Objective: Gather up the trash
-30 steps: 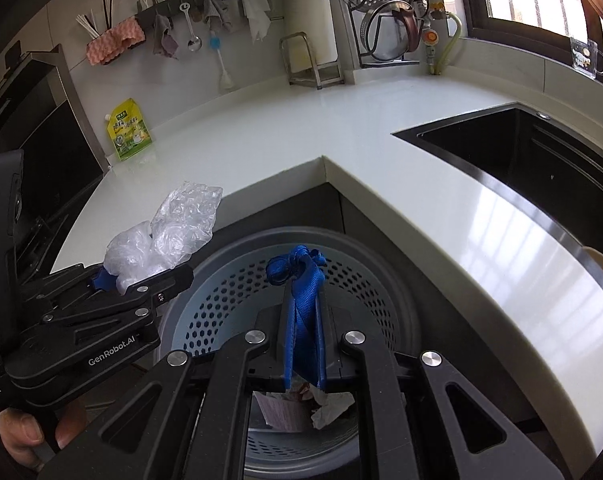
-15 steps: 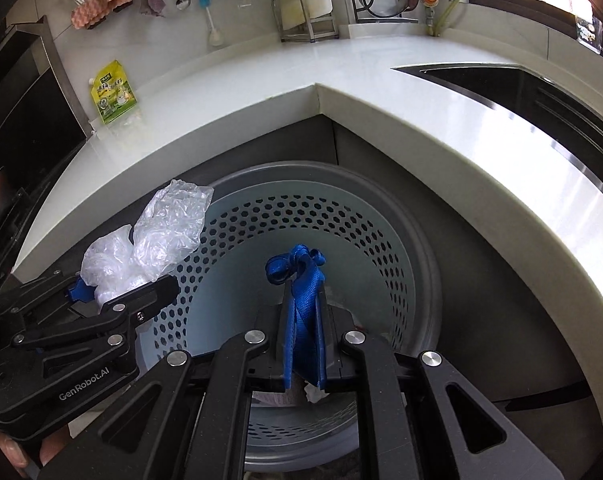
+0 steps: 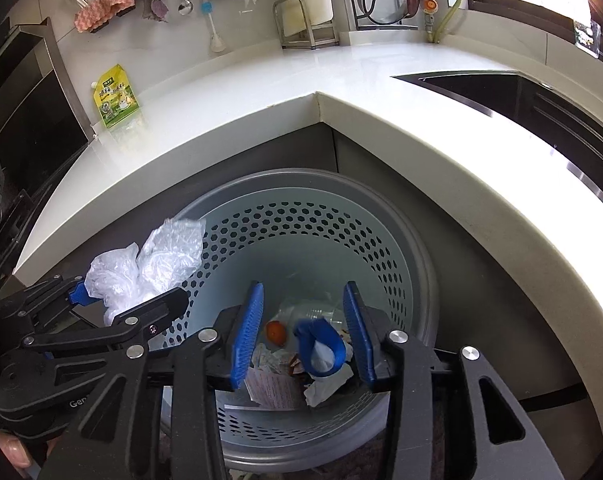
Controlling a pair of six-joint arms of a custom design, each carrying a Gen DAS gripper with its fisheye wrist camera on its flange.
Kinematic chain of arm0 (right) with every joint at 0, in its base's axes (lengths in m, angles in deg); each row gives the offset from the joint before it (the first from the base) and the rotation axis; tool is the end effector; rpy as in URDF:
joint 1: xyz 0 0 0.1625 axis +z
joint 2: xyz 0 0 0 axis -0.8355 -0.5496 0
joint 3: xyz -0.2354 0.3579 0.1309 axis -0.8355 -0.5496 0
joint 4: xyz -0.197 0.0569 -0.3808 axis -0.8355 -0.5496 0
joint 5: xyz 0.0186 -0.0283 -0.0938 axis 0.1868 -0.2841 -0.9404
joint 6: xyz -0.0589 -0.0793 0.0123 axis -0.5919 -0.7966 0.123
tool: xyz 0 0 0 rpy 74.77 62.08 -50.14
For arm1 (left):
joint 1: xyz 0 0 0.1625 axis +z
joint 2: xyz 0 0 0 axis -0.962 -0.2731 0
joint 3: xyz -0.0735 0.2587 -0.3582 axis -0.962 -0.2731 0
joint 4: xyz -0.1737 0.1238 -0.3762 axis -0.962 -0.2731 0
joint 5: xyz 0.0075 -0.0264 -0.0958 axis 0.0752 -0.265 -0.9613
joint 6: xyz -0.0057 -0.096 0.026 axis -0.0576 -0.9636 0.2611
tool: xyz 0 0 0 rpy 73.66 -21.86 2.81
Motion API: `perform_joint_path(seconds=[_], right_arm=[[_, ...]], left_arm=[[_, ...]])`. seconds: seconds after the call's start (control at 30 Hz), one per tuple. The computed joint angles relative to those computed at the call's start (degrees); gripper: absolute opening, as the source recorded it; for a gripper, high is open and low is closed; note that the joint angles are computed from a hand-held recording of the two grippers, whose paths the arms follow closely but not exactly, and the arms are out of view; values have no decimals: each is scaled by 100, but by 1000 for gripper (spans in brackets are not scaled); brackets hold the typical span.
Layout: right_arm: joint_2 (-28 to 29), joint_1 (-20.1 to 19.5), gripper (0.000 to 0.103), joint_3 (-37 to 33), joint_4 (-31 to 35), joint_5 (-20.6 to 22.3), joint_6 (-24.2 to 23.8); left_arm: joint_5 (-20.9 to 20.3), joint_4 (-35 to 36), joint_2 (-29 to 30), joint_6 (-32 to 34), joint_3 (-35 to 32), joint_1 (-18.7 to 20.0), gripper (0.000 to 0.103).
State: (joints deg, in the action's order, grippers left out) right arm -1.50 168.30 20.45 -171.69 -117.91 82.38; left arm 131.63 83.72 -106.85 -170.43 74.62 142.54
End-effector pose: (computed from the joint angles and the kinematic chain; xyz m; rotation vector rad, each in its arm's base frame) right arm 0.2626 -0.5046 -0.0861 0.0093 -2.2666 1.0577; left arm -0.0316 -0.5763 0.1763 0.9334 2.3944 -0.4780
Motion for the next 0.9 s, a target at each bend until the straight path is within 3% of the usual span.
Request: perform_joint_path(seconds=[0.23,0.9], right_arm=[[-37,-13,42,61,-124,16,70],[-36,19,45,107,-304,-7,108]], left_arm=[[-44,-16,11,-11,-13,-18,74],[-135,-20,37,-90,-72,-6,77]])
